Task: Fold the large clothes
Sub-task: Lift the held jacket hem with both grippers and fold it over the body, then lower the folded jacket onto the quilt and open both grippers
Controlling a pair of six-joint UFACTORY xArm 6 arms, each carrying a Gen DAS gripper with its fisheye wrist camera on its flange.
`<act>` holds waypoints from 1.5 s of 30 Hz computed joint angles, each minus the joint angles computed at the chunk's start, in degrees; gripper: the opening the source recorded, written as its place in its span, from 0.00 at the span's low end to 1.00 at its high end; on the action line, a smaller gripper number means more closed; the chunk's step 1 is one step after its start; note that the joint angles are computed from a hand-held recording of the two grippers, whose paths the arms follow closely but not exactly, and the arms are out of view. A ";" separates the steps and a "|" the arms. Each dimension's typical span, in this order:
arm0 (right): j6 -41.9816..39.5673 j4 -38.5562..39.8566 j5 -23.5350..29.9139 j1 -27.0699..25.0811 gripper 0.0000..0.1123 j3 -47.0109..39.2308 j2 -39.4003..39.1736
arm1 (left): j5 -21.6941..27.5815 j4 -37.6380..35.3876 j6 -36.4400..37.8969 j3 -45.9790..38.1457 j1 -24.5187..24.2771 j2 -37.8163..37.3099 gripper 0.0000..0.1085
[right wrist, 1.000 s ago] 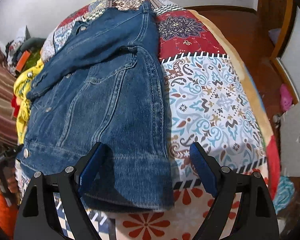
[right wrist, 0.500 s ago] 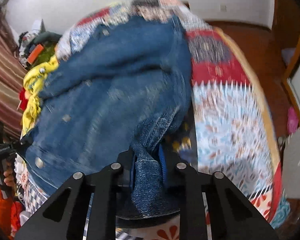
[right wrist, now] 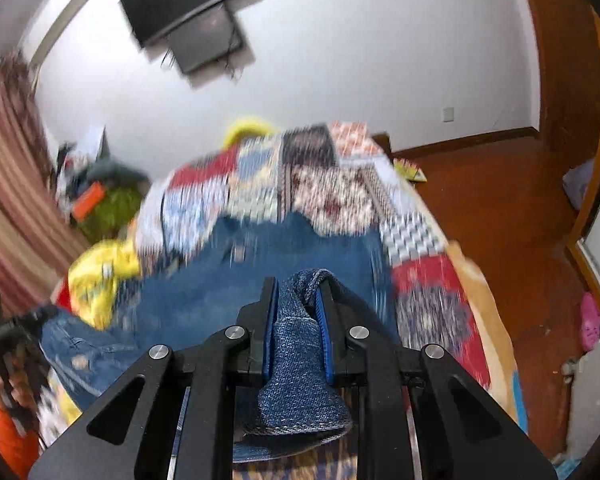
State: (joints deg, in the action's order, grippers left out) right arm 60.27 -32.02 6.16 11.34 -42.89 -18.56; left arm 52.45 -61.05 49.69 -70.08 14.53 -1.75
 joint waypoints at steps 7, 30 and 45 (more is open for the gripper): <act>-2.98 4.03 1.44 -2.19 0.14 -14.50 17.19 | -9.17 12.45 -10.35 -14.39 -7.31 16.21 0.14; -11.89 5.44 9.38 0.28 0.69 -12.69 15.48 | -25.78 26.24 -8.31 -2.53 -12.85 8.85 0.76; -25.58 14.17 8.81 9.44 0.73 -9.85 20.81 | -23.15 33.97 -8.42 10.51 -17.77 4.91 0.82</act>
